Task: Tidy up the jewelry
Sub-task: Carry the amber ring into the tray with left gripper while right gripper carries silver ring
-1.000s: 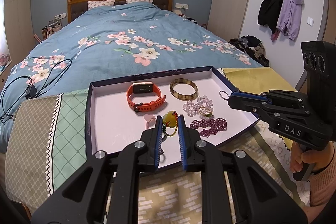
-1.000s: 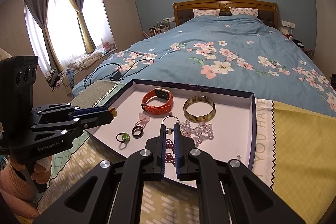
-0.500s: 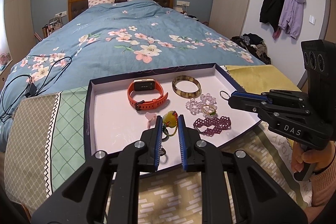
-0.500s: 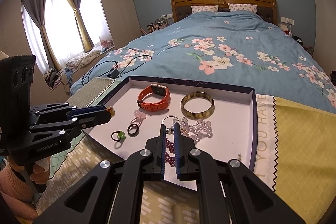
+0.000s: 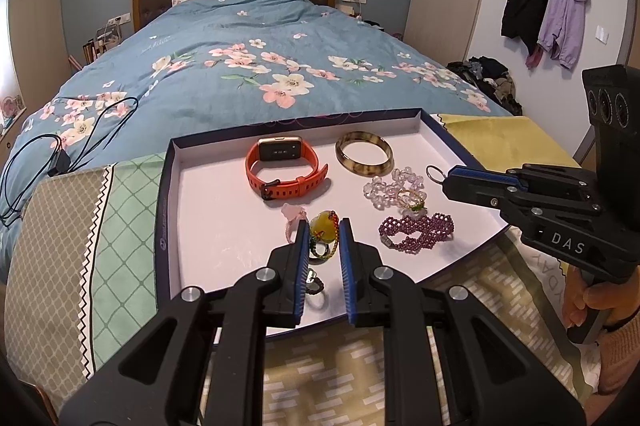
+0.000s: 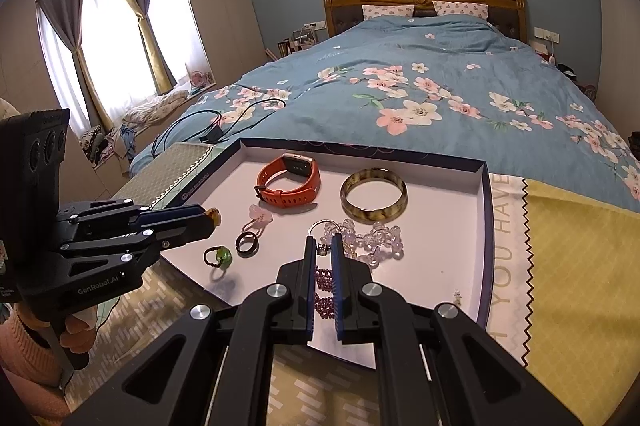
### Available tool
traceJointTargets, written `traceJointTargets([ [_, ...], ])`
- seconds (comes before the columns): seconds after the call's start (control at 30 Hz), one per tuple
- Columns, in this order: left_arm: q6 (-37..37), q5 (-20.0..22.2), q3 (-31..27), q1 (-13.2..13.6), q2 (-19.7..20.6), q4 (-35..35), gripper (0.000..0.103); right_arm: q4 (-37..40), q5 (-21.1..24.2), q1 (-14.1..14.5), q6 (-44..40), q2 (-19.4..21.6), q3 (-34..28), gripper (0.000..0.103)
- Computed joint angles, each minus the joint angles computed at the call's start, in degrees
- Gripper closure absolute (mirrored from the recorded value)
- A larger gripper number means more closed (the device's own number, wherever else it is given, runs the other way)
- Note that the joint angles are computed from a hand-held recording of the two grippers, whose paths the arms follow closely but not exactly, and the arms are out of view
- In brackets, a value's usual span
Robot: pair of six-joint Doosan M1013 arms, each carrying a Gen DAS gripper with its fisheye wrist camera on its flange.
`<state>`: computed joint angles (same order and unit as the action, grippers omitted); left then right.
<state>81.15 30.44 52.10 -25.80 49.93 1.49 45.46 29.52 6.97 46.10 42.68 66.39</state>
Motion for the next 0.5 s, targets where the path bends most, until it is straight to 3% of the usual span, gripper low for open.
traceJointTargets([
  [0.5, -0.9, 1.8, -1.5, 0.0, 1.1, 0.4, 0.088, -2.0, 0.6, 0.3, 1.7, 0.6, -0.6, 0.097],
])
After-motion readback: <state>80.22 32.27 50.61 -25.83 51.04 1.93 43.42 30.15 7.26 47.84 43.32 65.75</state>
